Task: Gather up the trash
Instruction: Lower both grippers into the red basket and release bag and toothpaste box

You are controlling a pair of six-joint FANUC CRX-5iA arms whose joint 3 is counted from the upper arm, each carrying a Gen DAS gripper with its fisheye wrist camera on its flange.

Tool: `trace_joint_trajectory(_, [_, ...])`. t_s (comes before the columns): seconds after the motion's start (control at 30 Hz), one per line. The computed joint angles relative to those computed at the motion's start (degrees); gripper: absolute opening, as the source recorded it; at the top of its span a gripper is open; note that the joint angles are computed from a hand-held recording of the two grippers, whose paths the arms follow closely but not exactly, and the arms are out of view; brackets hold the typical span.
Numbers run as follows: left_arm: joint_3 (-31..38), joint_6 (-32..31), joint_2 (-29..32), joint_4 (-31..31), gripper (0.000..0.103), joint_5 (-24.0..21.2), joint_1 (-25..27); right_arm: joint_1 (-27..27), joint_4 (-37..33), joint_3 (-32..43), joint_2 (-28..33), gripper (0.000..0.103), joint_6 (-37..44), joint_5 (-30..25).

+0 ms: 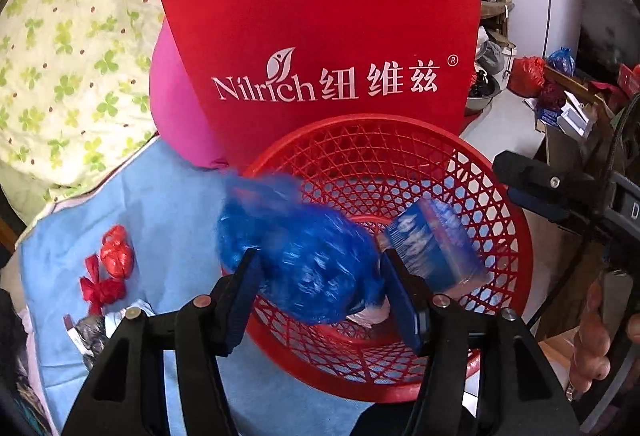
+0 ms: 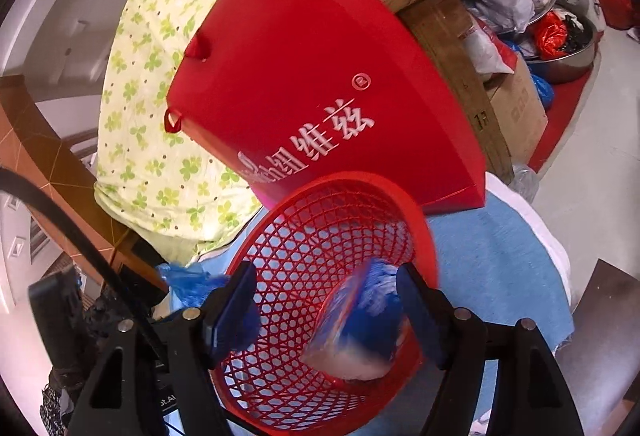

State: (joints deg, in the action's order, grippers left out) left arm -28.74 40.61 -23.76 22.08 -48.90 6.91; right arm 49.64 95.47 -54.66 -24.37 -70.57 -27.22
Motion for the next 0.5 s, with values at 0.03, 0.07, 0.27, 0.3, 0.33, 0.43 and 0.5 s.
trace_joint_trajectory(0.03, [-0.37,-0.66,-0.37,0.39,0.063,0.10,0.19,0.24,-0.22,-0.15,-0.18,0.075,-0.11,-0.53])
trace_joint_trajectory(0.07, [-0.69,-0.97,-0.86,0.38,0.064,0.34,0.31,0.55,-0.65,-0.18,-0.28,0.075,0.08,-0.93])
trace_joint_trajectory(0.27, [-3.21,-4.40,-4.50,2.57,0.072,-0.43,4.19,3.04,-2.45,0.87,-0.14,0.075,2.76,-2.85])
trace_joint_trajectory(0.3, [-3.87,-5.19,-5.40,2.87,0.072,-0.95,5.38,3.81,-2.80,1.16,-0.11,0.075,3.54,-3.55])
trace_joint_trajectory(0.33, [-4.46,-5.85,-6.22,3.05,0.072,-1.64,6.59,4.76,-3.32,1.54,-0.04,0.075,4.43,-4.47])
trace_joint_trajectory(0.43, [-6.37,-8.51,-9.02,3.90,0.072,-3.76,11.10,7.40,-4.52,2.66,0.20,0.075,6.14,-6.99])
trace_joint_trajectory(0.5, [-7.89,-10.76,-11.30,4.50,0.072,-5.11,14.83,8.81,-5.00,3.47,0.55,0.075,6.94,-8.13])
